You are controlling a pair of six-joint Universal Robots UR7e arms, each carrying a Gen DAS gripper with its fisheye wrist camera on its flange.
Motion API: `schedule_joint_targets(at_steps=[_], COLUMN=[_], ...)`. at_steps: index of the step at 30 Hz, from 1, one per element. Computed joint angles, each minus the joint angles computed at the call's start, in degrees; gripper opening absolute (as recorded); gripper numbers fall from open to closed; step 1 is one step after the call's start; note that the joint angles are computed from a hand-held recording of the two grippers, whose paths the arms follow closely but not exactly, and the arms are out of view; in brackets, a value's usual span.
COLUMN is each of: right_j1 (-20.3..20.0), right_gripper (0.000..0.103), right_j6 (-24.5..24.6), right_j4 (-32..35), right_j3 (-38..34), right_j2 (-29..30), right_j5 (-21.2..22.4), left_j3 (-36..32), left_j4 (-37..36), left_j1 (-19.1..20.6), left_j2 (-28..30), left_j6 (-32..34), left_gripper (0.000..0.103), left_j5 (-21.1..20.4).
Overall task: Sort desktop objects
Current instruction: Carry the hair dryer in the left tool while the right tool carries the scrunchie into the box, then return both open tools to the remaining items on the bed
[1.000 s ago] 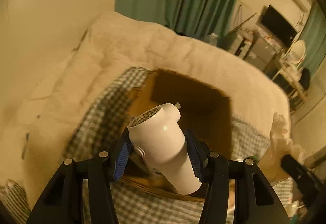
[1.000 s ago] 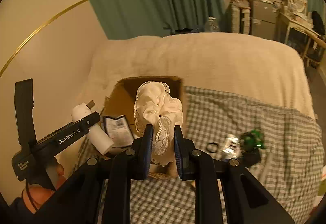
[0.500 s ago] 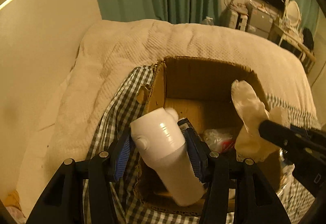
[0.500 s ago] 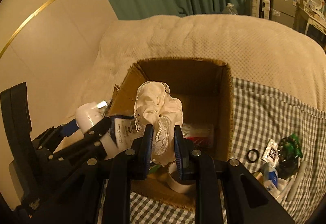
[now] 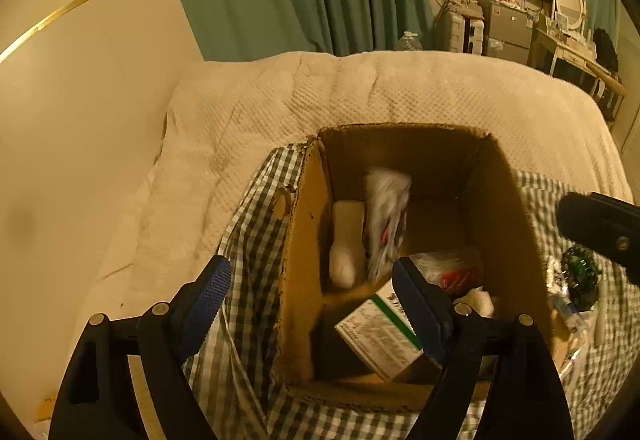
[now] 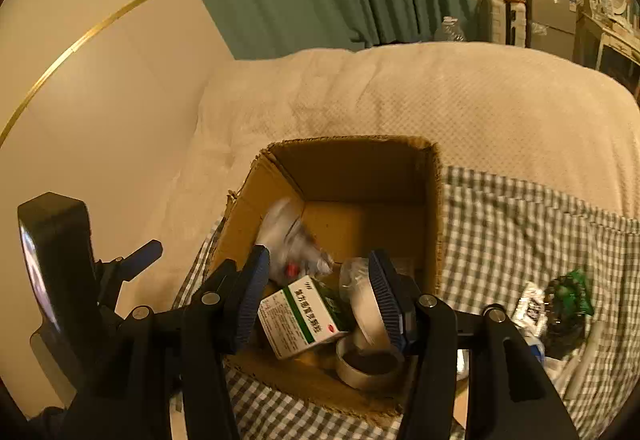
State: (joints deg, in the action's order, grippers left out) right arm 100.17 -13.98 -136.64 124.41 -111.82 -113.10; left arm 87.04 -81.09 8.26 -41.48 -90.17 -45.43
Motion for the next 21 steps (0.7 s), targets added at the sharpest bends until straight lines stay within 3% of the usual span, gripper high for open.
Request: schedule_joint_targets(at_steps=[7, 15, 17, 21], right_j1=[2.23, 0.73, -1.93, -12.71], right_gripper=[0.051, 0.051, 0.052, 0.053], right_j6=[0.56, -1.46, -3.85, -10.07], right_j4=[5.84, 14.17, 15.11, 18.33], right_j3=[-3.1, -7.7, -8.75, -11.05], right_j2=[-6.51, -14.89, -17.44, -22.05], right_j5=[-4.84, -9.37, -8.09, -2.21], left_j3=[-3.72, -14.3, -17.69, -22.28], left_j4=[-3.18, -4.9, -4.95, -6.31], left_j1=[-2.52, -5.17, -5.46, -5.53], left_j2=[0.99, 8.25, 11.0, 15.18], left_j6=[-1.54, 2.51, 4.01, 5.87], left_gripper=[0.09, 0.094, 0.094, 0.094], left_j5=[0.02, 0.56, -0.24, -1.65])
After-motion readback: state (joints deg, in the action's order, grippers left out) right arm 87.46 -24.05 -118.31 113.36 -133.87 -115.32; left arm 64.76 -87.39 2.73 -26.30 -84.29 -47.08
